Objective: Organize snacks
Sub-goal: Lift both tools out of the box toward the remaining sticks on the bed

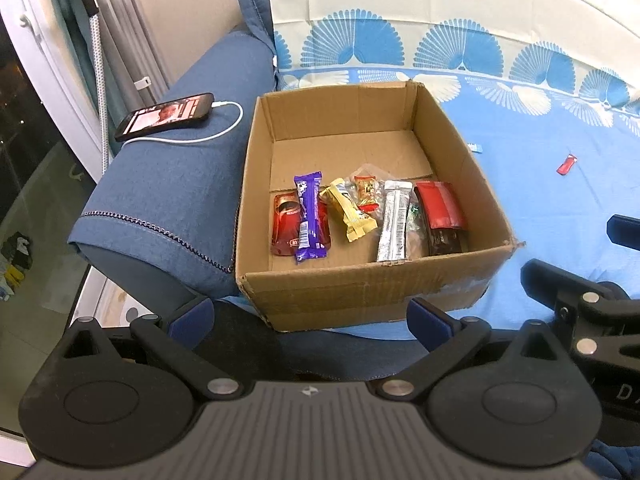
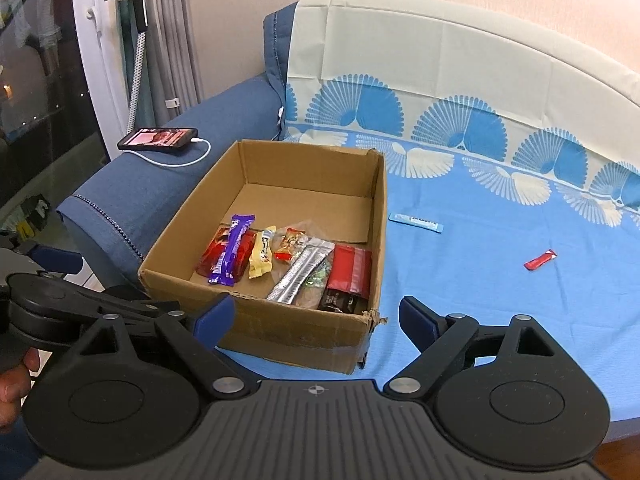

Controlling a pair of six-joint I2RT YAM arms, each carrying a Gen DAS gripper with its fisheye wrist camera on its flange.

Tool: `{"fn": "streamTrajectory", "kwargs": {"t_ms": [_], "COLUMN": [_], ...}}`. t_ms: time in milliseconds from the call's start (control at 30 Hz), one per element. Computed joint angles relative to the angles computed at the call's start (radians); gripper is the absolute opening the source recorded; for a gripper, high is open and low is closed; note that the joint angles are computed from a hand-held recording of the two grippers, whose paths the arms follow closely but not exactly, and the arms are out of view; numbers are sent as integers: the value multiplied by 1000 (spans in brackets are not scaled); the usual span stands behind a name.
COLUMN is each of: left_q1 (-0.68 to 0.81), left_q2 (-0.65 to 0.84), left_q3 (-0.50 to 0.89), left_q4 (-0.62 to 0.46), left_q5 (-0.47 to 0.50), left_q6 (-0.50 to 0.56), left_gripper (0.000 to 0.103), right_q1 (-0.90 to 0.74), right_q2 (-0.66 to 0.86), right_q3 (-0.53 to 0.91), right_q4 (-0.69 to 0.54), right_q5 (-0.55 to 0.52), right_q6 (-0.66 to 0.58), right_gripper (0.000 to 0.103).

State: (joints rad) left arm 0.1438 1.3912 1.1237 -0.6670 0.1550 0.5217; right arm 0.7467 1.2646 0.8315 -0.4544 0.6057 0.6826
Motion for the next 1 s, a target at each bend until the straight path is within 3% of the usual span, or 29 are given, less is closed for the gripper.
{"fn": "streamTrajectory", "kwargs": {"t_ms": [1000], "left_q1": [-20], "left_q2": [27], "left_q3": [0], "left_q4": [0], "left_q5": [-36], "left_q6": [10], "left_gripper": [103], "right_q1": [-38], "right_q2": [19], "right_q3": [-16], "right_q4": [32], "right_q5": [-59], "right_q6": [-5], "right_gripper": [91]}}
